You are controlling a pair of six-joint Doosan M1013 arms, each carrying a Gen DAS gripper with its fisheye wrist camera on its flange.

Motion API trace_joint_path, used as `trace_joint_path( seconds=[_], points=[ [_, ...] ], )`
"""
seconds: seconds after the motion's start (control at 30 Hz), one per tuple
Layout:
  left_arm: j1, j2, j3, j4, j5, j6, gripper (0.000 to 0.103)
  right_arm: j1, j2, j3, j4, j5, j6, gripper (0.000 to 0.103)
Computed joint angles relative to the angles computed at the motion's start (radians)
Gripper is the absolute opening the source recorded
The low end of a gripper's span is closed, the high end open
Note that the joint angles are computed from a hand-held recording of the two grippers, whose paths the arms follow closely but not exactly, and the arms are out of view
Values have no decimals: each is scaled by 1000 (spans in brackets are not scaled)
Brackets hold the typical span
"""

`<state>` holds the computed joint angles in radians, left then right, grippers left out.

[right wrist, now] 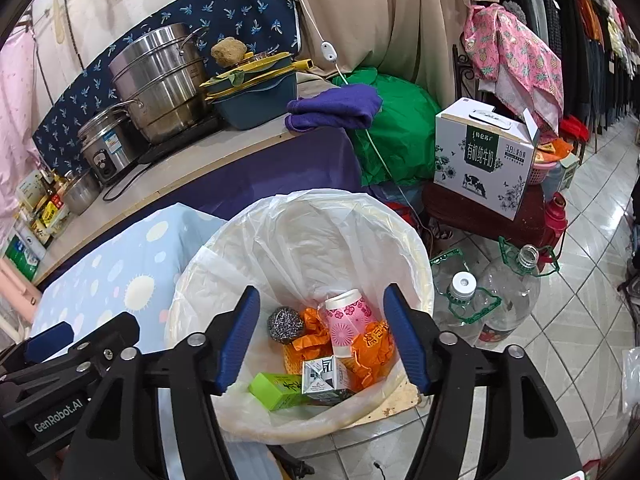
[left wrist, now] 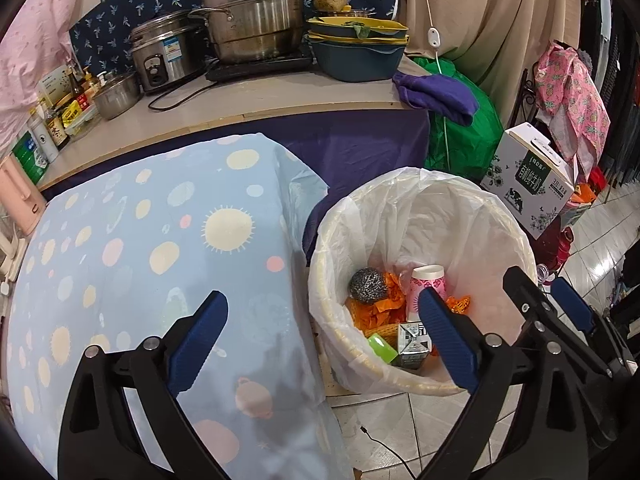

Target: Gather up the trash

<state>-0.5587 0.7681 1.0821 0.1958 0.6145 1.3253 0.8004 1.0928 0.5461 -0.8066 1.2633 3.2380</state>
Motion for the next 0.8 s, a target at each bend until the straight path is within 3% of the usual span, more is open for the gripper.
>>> trace_joint_path(
  seconds=[0.37,0.8],
  points=[
    [5,-57,97,51,-31,-54,94,24,4,-24,13,55,-85,84],
    [0,-100,172,122,-50,-121,95,44,-9,-13,48,67,-147,85]
  ],
)
